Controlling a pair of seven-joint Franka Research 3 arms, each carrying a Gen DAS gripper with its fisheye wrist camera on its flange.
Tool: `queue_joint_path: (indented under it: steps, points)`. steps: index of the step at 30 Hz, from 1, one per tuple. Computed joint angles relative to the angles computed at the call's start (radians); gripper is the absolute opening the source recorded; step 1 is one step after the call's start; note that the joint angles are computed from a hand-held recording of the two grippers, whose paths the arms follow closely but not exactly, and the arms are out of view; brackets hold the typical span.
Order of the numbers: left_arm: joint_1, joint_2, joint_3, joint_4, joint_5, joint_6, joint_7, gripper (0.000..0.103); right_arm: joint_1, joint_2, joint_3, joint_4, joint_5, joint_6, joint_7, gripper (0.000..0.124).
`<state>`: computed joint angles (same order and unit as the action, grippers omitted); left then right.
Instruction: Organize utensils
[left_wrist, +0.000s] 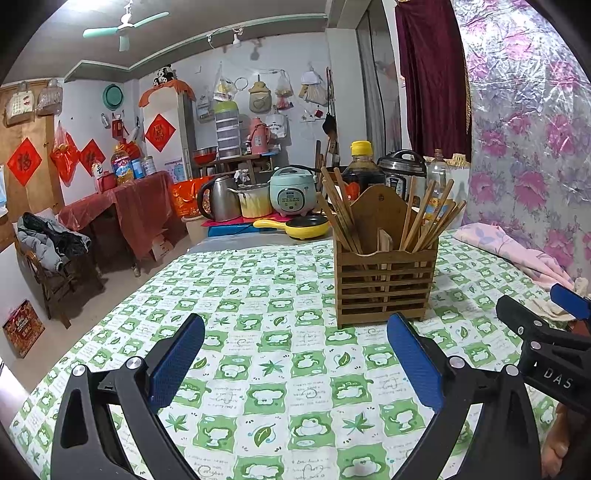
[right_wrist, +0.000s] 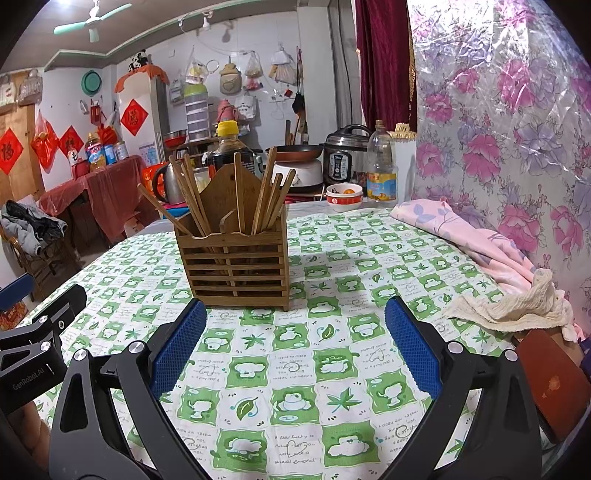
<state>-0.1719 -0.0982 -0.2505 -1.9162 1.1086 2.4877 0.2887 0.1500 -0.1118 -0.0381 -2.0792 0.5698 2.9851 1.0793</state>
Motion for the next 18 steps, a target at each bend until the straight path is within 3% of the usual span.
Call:
queue_joint_path:
  steps: [18]
  points:
    - [-0.008,0.01,-0.003,0.012,0.004,-0.032,-0.005,0.097,0.001,0.001,0.003,-0.001,-0.004,0.005,0.008,0.094]
